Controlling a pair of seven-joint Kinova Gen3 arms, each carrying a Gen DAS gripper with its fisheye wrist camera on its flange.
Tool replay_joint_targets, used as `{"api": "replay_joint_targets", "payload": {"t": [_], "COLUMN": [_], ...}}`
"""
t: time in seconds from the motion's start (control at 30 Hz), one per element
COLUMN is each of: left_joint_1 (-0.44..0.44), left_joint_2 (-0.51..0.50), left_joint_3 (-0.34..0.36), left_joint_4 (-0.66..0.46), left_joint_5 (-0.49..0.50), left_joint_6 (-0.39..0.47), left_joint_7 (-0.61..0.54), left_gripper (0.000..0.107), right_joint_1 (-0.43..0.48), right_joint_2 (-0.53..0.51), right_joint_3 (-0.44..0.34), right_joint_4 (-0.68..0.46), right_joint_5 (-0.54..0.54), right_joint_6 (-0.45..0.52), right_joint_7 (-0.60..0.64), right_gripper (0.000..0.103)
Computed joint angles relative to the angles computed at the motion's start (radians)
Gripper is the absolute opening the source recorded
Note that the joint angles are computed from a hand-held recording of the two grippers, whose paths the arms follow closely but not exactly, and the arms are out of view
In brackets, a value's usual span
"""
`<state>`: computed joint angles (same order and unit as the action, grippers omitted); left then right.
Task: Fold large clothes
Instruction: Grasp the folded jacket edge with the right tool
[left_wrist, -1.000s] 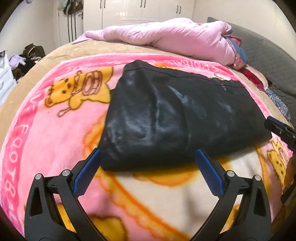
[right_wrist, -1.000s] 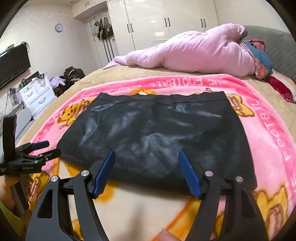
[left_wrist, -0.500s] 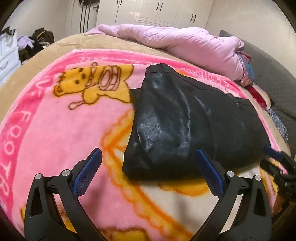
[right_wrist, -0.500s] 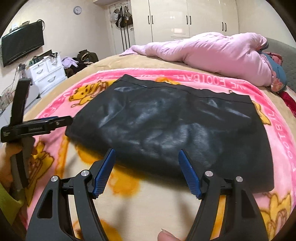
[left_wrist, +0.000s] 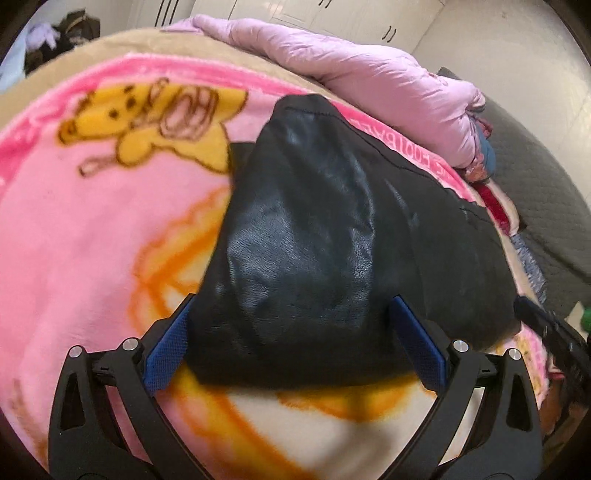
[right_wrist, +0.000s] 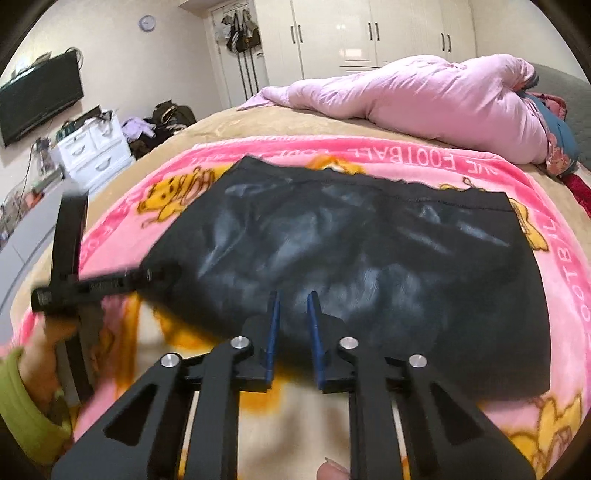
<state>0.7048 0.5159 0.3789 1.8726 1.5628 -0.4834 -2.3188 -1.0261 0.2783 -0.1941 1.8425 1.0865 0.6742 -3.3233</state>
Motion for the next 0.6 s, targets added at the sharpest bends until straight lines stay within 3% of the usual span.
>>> {"api": "replay_joint_targets", "payload": {"t": [0.07, 0.13, 0.23, 0.27, 0.33, 0.43, 0.53, 0.6], "left_joint_1": [-0.040, -0.116, -0.163, -0.152, -0.129, -0.052, 0.052, 0.079], "left_joint_2": [0.004, 0.009, 0.018, 0.013, -0.006, -0.038, -0.062, -0.069], "left_joint_3": [0.035, 0.126, 0.193, 0.178, 0.132, 0.012, -0.119, -0.147], "left_joint_4": [0.019, 0.043, 0.076, 0.086, 0.102, 0.120, 0.121, 0.125], "left_joint_5": [-0.079, -0.160, -0.274, -0.300, -0.351, -0.437, -0.491, -0.517], "left_joint_6": [0.015, -0.007, -0.056, -0.057, -0.031, 0.020, 0.055, 0.052], "left_joint_7": [0.081, 0.163, 0.285, 0.325, 0.407, 0.529, 0.601, 0.630], "left_gripper": [0.094, 0.094, 0.081, 0.074, 0.069, 0.065, 0.065, 0.065], "right_joint_1": [0.019, 0.036, 0.081, 0.088, 0.128, 0.254, 0.393, 0.486], "right_joint_2": [0.010, 0.028, 0.066, 0.087, 0.124, 0.187, 0.268, 0.339], "right_joint_3": [0.007, 0.015, 0.039, 0.052, 0.029, -0.076, -0.161, -0.246], "right_joint_4": [-0.039, -0.082, -0.153, -0.189, -0.249, -0.351, -0.458, -0.535], "right_joint_5": [-0.027, -0.061, -0.139, -0.168, -0.176, -0.174, -0.283, -0.364], "right_joint_6": [0.020, 0.037, 0.001, 0.010, 0.049, 0.124, 0.117, 0.169], "right_joint_7": [0.039, 0.088, 0.165, 0.198, 0.222, 0.258, 0.367, 0.428], "right_gripper": [0.011, 0.011, 0.009, 0.009, 0.007, 0.006, 0.006, 0.004]}}
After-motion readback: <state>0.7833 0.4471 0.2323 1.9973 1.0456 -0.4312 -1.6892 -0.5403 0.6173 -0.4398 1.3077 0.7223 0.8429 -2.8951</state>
